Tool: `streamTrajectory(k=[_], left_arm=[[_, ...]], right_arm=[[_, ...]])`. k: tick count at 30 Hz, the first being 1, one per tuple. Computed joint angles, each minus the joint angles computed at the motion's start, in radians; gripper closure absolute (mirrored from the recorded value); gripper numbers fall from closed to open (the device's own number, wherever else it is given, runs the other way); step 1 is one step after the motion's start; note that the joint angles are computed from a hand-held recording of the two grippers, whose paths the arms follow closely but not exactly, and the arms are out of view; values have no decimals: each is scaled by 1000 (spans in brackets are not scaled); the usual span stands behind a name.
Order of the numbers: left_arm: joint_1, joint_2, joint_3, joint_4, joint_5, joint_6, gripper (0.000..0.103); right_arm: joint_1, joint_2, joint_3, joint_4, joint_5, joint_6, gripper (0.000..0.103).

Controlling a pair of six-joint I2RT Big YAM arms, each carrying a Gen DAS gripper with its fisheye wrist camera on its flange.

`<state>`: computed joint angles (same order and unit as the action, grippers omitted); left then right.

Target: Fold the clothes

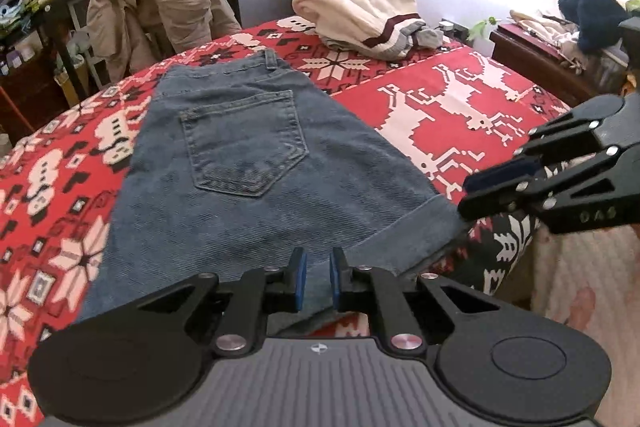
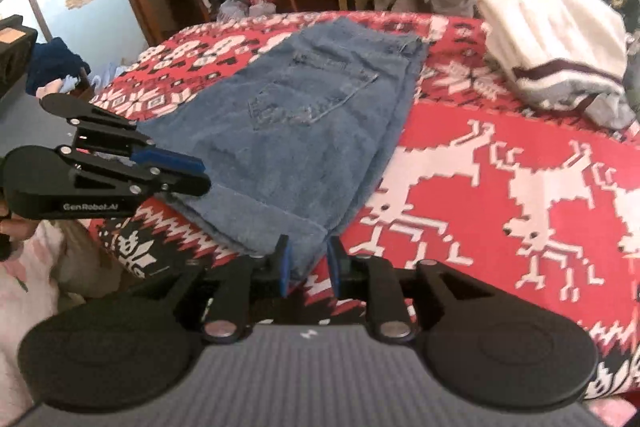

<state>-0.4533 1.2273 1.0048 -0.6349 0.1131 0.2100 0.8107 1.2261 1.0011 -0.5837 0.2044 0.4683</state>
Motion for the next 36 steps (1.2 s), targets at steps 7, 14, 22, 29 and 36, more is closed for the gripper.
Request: streamTrajectory(k=[7, 14, 22, 29, 36], left_arm=[[46, 10, 23, 16, -29, 2, 91], [149, 47, 7, 95, -52, -125, 91], [260, 28, -54, 108, -50, -163, 95], [271, -21, -82, 91, -52, -135, 98], [264, -43, -85, 154, 161, -221, 95]], right_arm=[[-5, 53, 87, -32, 78, 18, 69], [7, 186, 190, -4, 157, 48, 70], [13, 236, 174, -15, 187, 73, 69], [25, 201, 136, -31, 203, 62, 66], [57, 195, 164, 9, 202, 79, 65]])
